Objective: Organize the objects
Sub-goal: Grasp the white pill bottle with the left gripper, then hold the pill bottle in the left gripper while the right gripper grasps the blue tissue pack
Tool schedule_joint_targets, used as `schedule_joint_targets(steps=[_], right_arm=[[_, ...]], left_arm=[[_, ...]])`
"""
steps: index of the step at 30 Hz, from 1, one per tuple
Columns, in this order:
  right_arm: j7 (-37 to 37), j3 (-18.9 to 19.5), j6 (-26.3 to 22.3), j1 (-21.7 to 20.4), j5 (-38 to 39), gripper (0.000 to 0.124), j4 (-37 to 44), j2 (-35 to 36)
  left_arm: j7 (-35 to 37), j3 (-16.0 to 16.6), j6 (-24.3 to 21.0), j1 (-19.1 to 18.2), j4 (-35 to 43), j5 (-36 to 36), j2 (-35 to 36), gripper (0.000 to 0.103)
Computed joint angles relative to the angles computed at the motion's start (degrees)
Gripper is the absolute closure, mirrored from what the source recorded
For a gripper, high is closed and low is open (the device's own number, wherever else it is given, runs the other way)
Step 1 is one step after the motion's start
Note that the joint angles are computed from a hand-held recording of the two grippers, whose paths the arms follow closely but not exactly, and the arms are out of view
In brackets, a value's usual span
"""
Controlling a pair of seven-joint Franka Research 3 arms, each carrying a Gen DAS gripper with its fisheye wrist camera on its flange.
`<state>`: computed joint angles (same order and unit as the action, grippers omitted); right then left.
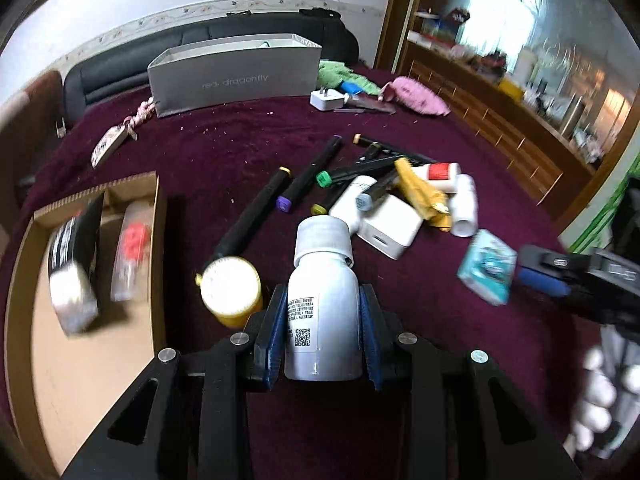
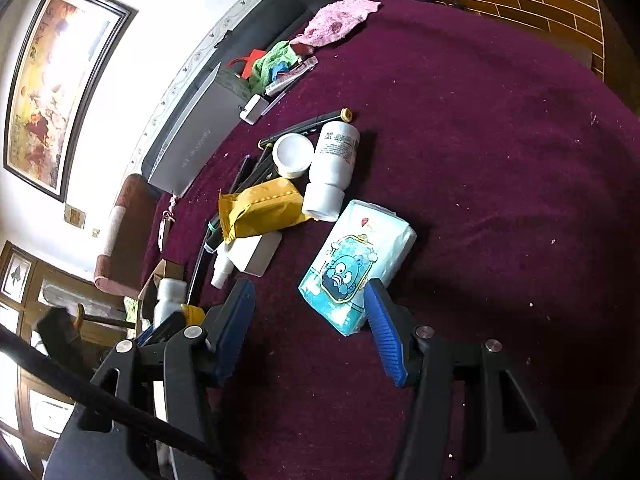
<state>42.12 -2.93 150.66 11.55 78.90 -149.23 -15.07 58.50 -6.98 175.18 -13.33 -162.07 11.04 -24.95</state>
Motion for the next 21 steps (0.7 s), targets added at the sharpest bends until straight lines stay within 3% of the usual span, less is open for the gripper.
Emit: schedule_joint_targets(steps=[2,6,13,17,21], right_arm=[[0.4,0.2,-0.1,0.0,-1.1,0.068,0.3,0.4],[3.6,0.8,2.4,-0.1,-3.5,0.068,0.2,1.4],[10.3,1.9,5.6,0.5,-7.0,0.068,0.8,3.0],[19.5,3.7,10.5,1.1,-14.3,0.068,3.0,5.8],[33.7,5.8,15.3,1.3,-28.2,0.065,4.1,8.8]], left_arm=[[1.2,3.7,1.1,-4.1,-2.2,-2.4,-2.2,0.074],[0.2,2.7,2.0,-4.0,-4.6,-3.0,-5.2,0.074],[-1.0,4.8,3.1,-7.2,-7.8,-4.4,-8.0,0.074],[-2.1,4.3,3.5,-7.2,-9.3,-4.4,-9.8,0.074],[-2.5,4.4,3.8,-7.1,-10.6,-3.8,-11.4,0.074]])
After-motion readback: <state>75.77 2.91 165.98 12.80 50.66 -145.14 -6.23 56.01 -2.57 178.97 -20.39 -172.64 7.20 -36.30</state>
